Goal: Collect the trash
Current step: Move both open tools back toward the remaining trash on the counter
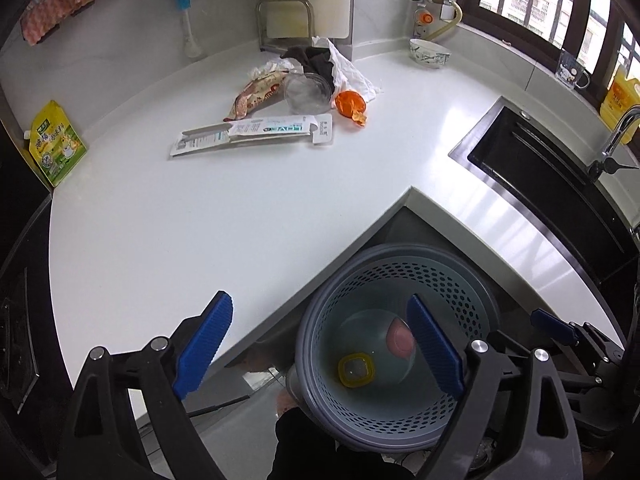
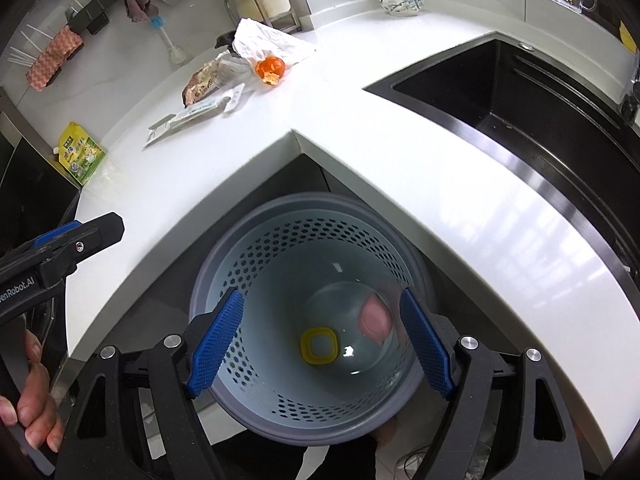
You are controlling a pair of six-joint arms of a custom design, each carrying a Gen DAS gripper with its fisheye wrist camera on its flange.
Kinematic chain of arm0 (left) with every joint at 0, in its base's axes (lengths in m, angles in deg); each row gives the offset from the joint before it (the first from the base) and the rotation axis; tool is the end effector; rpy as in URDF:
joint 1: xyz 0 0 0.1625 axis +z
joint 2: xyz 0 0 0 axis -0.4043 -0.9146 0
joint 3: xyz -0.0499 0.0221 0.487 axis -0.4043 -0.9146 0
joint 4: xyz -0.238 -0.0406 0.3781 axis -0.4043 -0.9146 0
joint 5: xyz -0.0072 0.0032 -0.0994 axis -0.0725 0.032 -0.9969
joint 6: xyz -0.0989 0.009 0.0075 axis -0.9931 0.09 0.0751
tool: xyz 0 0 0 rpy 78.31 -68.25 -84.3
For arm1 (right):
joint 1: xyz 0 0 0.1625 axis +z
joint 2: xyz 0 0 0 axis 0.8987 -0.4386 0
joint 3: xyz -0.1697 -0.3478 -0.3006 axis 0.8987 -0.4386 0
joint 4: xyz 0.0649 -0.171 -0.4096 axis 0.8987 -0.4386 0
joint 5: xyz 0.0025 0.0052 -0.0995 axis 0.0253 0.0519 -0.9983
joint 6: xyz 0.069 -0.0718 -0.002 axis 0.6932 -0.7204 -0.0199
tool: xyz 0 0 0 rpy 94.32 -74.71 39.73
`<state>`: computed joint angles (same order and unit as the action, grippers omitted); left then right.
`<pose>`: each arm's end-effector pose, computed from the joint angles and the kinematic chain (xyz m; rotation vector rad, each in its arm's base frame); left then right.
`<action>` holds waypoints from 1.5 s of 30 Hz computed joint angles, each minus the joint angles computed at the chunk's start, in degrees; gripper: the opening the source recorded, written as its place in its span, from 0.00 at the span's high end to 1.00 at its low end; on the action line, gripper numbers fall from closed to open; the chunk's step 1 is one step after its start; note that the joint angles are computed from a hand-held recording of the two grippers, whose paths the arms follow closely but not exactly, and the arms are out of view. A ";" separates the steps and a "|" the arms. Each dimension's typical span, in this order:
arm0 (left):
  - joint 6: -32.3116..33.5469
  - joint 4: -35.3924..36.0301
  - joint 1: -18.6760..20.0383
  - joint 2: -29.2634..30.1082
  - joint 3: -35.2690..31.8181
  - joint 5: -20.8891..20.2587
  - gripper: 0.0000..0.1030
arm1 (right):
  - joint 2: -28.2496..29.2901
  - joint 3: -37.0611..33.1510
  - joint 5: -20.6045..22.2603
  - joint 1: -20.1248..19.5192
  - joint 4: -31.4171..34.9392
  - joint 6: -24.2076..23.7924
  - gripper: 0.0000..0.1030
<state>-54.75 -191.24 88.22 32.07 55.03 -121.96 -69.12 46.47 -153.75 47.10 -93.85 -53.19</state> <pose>-0.1738 -0.8169 0.3234 0.7207 2.3399 -0.4789 0.3525 -0.7345 0.0601 -0.1443 -2.4430 0.8012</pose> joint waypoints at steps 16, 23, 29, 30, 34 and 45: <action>3.65 0.23 1.78 2.35 -9.61 -0.87 0.09 | 5.65 -14.33 -0.98 1.31 4.16 -4.44 0.25; 4.11 2.67 2.86 5.36 -15.38 -1.93 0.09 | 7.68 -19.38 -2.70 1.27 7.24 -3.70 0.25; 6.37 5.76 3.65 8.62 -21.33 -3.56 0.09 | 9.21 -22.75 -4.00 1.05 8.01 -2.42 0.25; 6.98 6.27 3.75 9.24 -22.41 -3.83 0.09 | 9.45 -23.31 -4.05 0.96 8.12 -2.04 0.25; 9.00 8.90 4.15 11.90 -27.25 -4.87 0.09 | 10.61 -25.63 -4.74 0.64 8.31 -1.14 0.25; 13.77 16.57 5.32 19.89 -42.10 -8.29 0.09 | 14.79 -34.27 -6.69 -0.26 10.91 0.92 0.25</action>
<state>-40.98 -174.68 93.54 51.96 12.93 -130.25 -54.33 12.20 -160.44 46.84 -82.94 -52.27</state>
